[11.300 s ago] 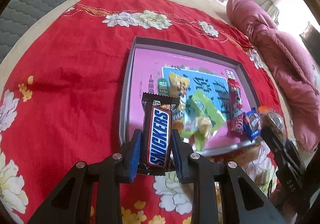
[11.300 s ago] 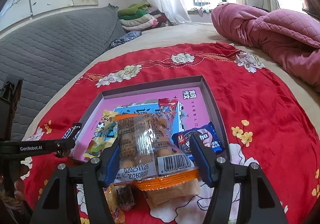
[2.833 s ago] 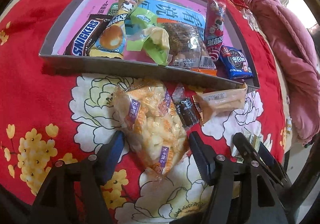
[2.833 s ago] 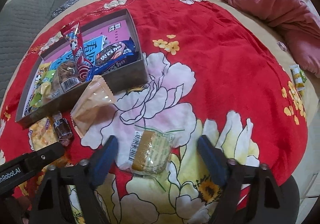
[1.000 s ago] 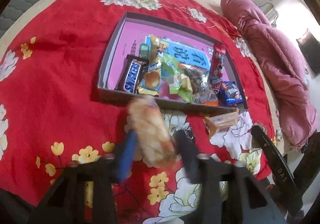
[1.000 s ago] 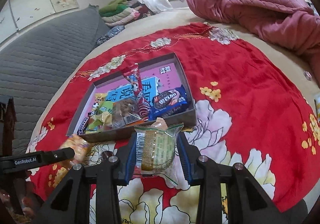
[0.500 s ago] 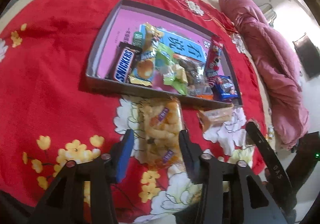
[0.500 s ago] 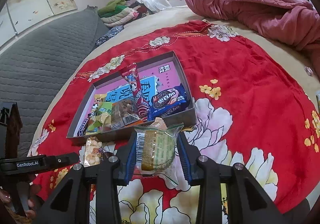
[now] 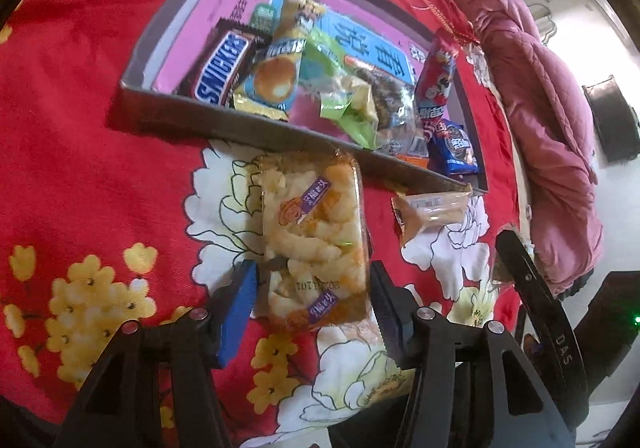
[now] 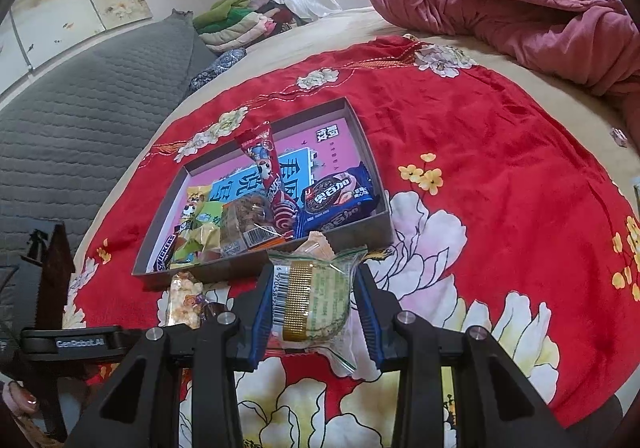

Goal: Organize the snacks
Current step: 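Carry the puff-snack bag toward the box with the left tool while the right tool carries the cake bag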

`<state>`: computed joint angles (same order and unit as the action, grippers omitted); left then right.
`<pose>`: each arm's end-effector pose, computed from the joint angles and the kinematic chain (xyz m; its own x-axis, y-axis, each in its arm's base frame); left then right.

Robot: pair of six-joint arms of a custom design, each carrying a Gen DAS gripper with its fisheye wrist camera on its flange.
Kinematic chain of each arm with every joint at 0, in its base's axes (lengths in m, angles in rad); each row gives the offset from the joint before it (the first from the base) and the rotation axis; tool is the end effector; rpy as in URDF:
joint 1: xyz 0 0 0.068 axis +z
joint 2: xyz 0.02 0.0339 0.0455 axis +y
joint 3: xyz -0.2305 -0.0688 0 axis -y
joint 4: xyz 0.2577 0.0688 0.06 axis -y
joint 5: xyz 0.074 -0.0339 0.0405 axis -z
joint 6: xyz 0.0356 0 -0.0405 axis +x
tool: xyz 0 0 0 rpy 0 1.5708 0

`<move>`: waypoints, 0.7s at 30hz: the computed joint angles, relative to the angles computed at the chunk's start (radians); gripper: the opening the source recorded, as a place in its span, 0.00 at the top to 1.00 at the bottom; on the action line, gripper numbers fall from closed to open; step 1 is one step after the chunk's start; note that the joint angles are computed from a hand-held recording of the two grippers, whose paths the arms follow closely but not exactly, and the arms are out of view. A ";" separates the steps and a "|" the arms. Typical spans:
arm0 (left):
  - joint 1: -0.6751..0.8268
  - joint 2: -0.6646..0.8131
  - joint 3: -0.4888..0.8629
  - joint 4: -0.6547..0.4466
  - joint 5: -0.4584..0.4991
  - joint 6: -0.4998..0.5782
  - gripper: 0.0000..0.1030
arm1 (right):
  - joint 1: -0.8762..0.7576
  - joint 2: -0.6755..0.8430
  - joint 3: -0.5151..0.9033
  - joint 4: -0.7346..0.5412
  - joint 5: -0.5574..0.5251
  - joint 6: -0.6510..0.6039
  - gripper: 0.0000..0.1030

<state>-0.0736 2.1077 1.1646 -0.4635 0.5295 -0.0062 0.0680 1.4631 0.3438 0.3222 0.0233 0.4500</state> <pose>0.3526 -0.0440 0.0349 -0.9848 0.0672 -0.1604 0.1397 0.8551 -0.4993 0.2377 0.0154 0.0586 -0.6651 0.3906 -0.6365 0.2639 0.9203 0.2889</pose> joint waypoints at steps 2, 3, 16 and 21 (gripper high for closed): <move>0.001 0.019 0.010 0.006 0.014 -0.007 0.44 | 0.006 0.009 0.004 0.003 0.005 0.003 0.62; -0.003 0.029 0.016 0.009 0.013 -0.012 0.44 | 0.007 0.012 0.005 0.004 0.006 0.003 0.62; 0.025 0.012 -0.007 0.050 0.076 -0.010 0.52 | 0.015 0.057 0.030 0.024 0.012 0.002 0.62; 0.040 -0.086 -0.045 0.055 0.046 0.012 0.52 | 0.020 0.059 0.028 0.058 0.017 -0.008 0.62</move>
